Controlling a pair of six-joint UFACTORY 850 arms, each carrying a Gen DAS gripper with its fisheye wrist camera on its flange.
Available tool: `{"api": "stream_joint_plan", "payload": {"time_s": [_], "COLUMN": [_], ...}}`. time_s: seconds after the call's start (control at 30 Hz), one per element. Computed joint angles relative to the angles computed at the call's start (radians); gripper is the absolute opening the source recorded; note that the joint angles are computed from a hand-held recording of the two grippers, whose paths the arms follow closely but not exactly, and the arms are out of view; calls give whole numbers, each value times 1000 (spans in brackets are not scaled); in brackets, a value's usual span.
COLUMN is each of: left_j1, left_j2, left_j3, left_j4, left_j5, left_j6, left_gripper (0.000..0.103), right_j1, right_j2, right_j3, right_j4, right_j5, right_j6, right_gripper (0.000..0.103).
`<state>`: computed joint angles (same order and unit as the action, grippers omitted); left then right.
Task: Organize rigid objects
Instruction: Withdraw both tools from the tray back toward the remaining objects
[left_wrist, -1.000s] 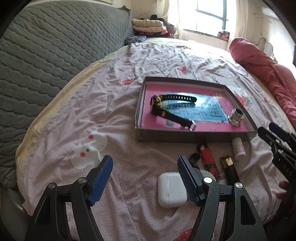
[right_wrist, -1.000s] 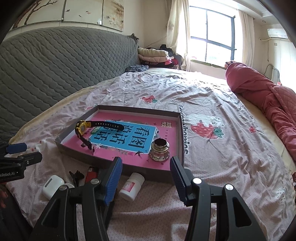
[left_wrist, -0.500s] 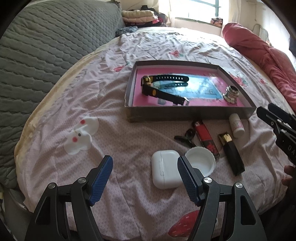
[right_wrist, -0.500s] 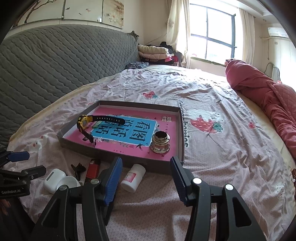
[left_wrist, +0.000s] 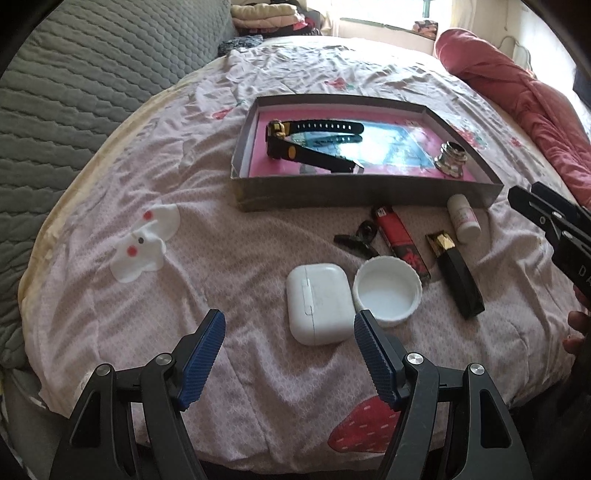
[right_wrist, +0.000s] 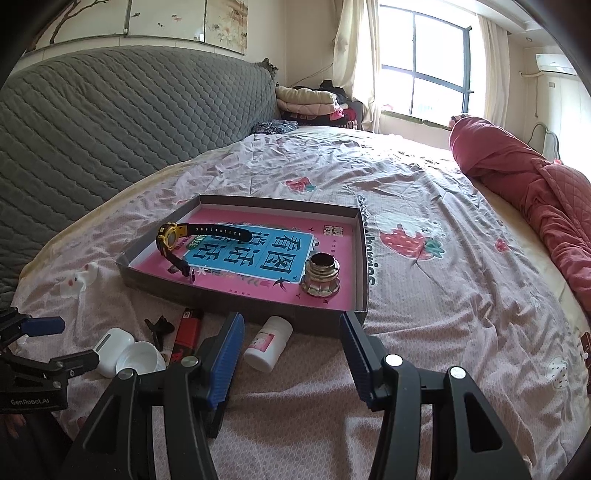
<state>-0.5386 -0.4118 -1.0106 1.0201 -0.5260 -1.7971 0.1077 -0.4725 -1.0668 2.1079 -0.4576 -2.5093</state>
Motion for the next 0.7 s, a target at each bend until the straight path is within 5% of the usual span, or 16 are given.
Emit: {"api": "stream_joint_plan", "payload": {"time_s": [0.7], "left_j1": [0], "left_j2": [-50], "left_j3": [-41], "left_j4": [-66], "left_j5": [-10], "left_j6": [82], "left_gripper": [74], "right_j1": [11], "right_j2": [6], "right_j3": [26], "right_j4": [-110], "right_j5": [21], "right_j6": [90], "right_gripper": [53]}}
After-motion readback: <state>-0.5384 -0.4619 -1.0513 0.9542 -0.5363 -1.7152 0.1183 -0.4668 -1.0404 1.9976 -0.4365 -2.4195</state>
